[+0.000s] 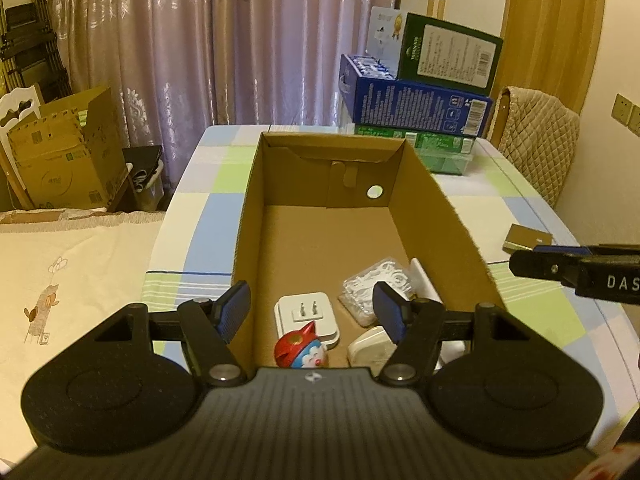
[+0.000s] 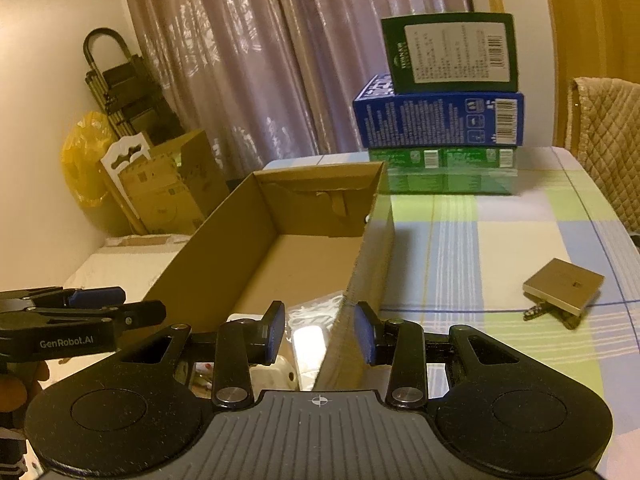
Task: Organize rigid objects
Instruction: 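Move both tools toward the gold router and its braided cable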
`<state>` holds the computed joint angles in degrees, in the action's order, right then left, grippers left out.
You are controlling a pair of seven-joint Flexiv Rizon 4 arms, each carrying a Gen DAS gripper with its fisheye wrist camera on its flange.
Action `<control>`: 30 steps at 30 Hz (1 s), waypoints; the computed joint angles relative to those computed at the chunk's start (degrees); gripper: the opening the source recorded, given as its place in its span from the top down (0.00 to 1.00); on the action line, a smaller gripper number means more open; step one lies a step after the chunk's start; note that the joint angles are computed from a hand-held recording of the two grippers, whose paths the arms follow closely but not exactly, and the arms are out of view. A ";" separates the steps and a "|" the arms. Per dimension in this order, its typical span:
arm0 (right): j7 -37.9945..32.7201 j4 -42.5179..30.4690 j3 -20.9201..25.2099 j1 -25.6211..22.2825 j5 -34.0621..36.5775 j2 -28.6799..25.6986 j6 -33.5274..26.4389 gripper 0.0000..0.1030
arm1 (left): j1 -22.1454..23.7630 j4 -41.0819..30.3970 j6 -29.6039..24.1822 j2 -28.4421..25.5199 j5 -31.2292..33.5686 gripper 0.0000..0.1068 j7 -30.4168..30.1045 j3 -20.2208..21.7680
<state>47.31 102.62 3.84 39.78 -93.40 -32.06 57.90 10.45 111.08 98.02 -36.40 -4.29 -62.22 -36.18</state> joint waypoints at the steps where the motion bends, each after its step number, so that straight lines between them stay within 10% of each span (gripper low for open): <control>1: 0.56 0.70 0.13 0.11 -0.10 0.58 -0.41 0.66 | 0.09 0.33 0.18 0.30 -0.04 0.41 -0.20 -0.22; 16: 7.35 13.56 5.77 0.46 2.03 11.72 -12.82 0.66 | 3.35 4.33 1.88 1.84 2.83 0.41 -5.19 -8.13; 30: 12.74 26.88 12.40 -0.77 13.14 24.15 -22.75 0.59 | -3.76 1.86 0.01 0.39 3.51 0.41 -5.02 -8.81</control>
